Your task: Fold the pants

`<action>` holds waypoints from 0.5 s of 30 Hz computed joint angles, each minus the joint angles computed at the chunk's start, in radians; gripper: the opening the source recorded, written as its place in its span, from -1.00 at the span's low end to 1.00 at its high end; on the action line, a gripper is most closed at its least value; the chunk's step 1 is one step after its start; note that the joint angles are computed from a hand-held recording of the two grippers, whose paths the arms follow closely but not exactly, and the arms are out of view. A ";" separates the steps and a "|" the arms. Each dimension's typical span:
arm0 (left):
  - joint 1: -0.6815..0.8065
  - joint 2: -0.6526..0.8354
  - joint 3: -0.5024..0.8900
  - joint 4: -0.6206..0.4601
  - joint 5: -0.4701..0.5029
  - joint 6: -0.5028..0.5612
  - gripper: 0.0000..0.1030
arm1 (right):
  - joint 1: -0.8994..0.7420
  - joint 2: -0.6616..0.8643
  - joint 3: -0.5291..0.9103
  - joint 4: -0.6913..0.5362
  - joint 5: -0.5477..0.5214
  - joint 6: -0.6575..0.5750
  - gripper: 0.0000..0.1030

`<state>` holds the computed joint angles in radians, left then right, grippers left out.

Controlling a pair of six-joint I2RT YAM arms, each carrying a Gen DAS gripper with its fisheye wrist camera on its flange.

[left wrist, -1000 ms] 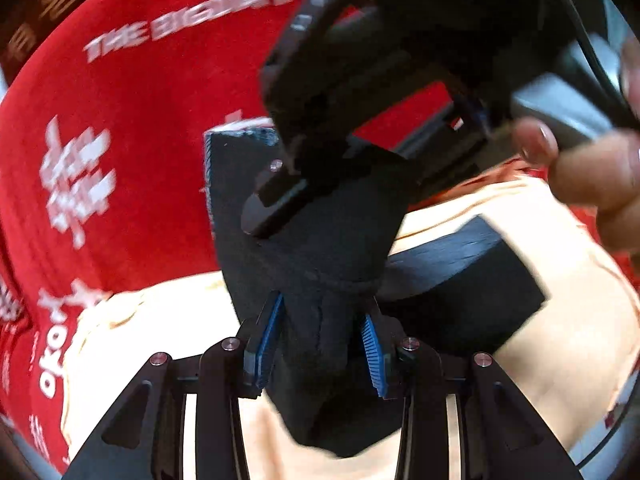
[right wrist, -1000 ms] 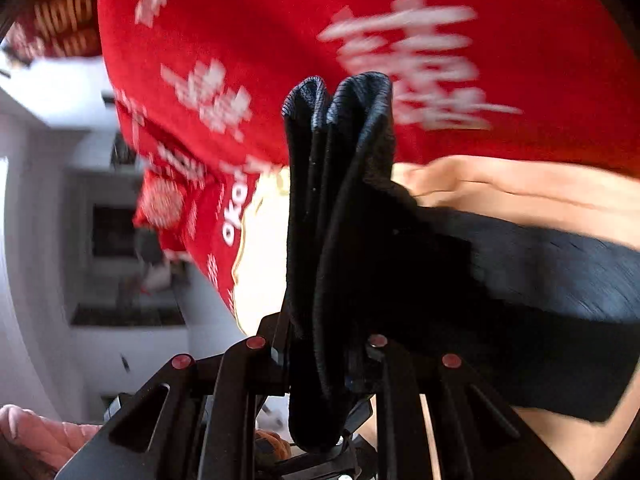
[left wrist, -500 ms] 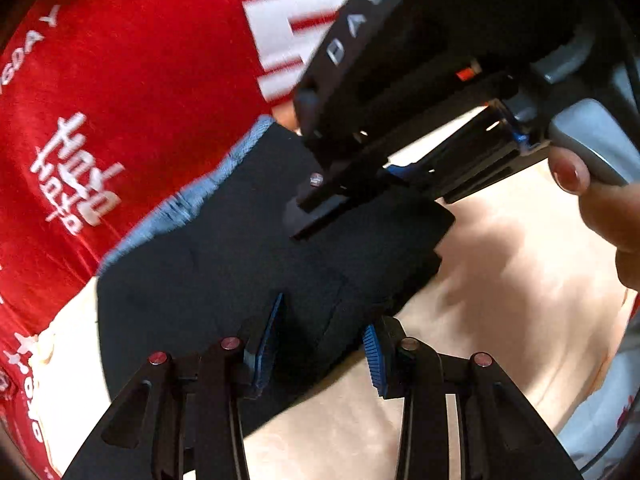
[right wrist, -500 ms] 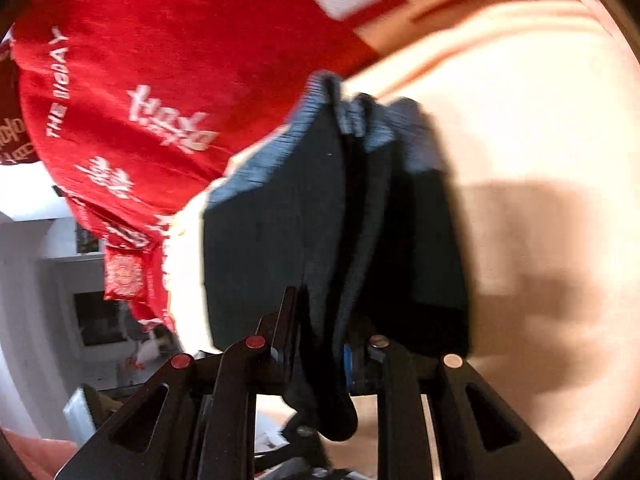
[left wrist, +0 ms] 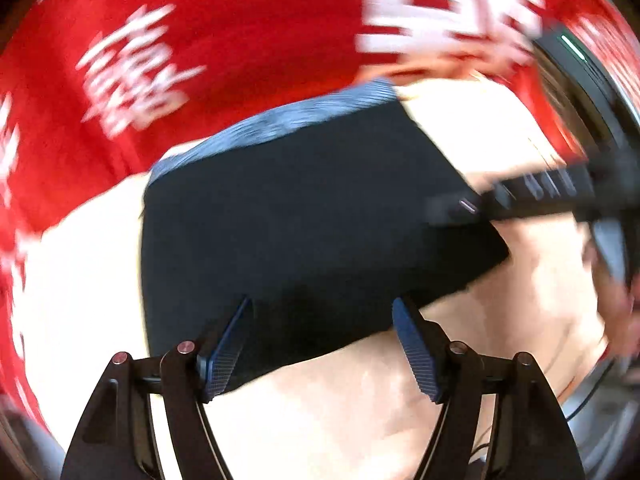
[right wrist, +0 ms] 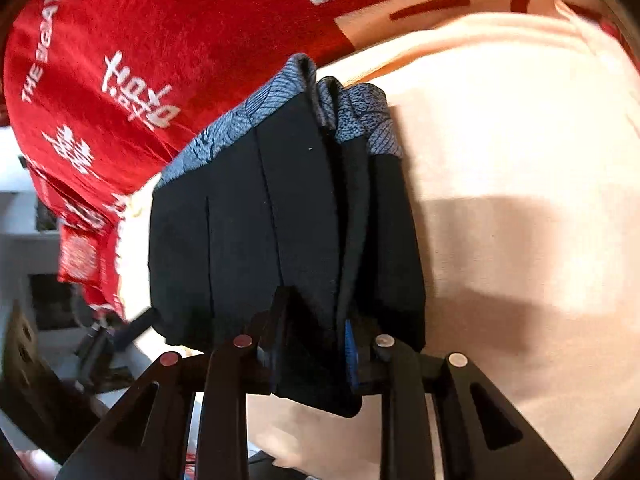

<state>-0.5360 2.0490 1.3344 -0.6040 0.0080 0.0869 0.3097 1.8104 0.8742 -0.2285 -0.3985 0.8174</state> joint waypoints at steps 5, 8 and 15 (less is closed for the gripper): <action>0.081 0.042 0.093 -0.079 -0.098 -0.132 0.42 | 0.019 0.008 0.052 -0.099 0.040 -0.070 -0.46; 0.143 0.076 0.161 -0.105 -0.131 -0.176 0.42 | 0.008 -0.011 0.084 -0.202 0.091 -0.111 -0.40; 0.220 0.298 0.494 -0.217 -0.129 -0.227 0.42 | -0.049 -0.050 0.160 -0.213 0.146 -0.141 -0.41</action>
<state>-0.3164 2.3472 1.8280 -0.8210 -0.1210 -0.1405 0.2606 1.7599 1.0341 -0.4419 -0.2522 0.6766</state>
